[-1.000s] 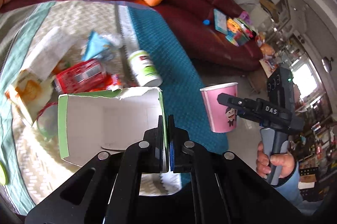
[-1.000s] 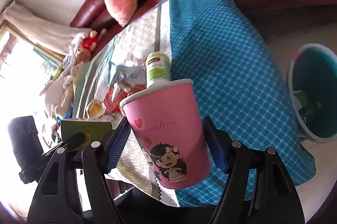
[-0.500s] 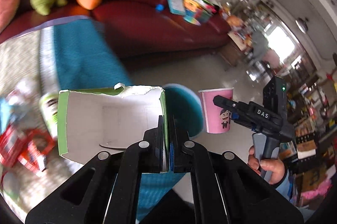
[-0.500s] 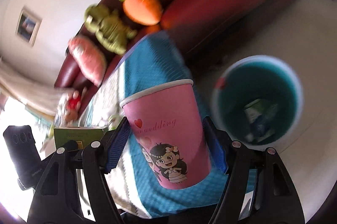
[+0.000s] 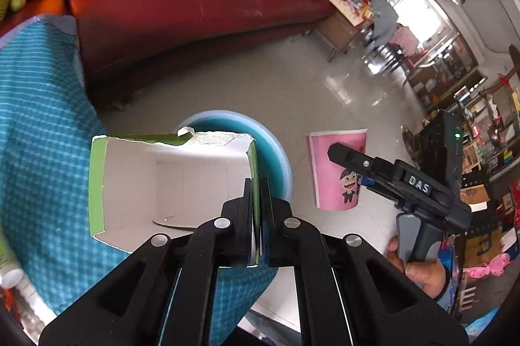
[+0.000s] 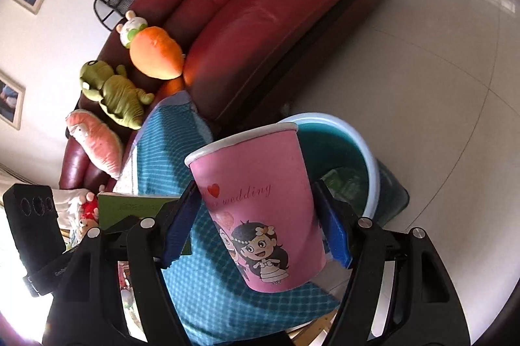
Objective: Collect trash
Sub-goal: 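Carry the bread box and pink cup over the bucket and release both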
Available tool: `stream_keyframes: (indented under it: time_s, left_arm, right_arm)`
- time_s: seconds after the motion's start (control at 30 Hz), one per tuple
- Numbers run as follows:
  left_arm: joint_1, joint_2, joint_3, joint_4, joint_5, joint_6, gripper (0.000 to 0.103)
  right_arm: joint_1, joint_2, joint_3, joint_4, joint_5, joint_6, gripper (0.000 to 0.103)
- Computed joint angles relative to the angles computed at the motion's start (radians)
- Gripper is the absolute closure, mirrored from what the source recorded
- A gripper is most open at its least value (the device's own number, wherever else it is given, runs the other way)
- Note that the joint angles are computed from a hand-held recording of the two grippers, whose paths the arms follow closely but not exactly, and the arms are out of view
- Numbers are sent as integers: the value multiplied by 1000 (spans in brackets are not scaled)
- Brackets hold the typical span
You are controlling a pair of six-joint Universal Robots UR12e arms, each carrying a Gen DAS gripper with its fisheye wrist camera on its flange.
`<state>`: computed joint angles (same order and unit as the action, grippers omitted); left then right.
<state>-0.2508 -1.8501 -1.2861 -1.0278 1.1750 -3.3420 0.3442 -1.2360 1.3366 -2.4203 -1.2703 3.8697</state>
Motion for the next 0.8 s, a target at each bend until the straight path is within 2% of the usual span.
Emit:
stream_keyframes:
  time_s: [0.2, 0.3, 0.37, 0.4, 0.47, 0.53, 0.7, 0.8]
  left_arm:
    - [-15, -95, 94, -46, -3, -13, 99]
    - [-24, -131, 132, -67, 28, -26, 96]
    - [-26, -147, 149, -79, 37, -40, 77]
    - [-25, -148, 142, -65, 39, -48, 72]
    - [-25, -148, 138, -51, 57, -54, 51]
    - [-24, -151, 137, -42, 62, -66, 42]
    - [-7, -119, 86, -34, 44, -70, 36]
    - [2, -89, 47, -32, 40, -67, 27]
  right_arm:
    - [-11, 25, -23, 26, 8, 6, 36]
    - [-13, 34, -34, 42, 10, 5, 36]
    - [-16, 41, -40, 54, 14, 0, 36]
    - [-16, 45, -45, 60, 16, -2, 36]
    - [-16, 54, -56, 72, 20, -8, 36]
    - [-15, 64, -68, 82, 23, -12, 36]
    - [-13, 76, -80, 92, 32, -14, 36]
    - [-12, 78, -76, 98, 38, -13, 36]
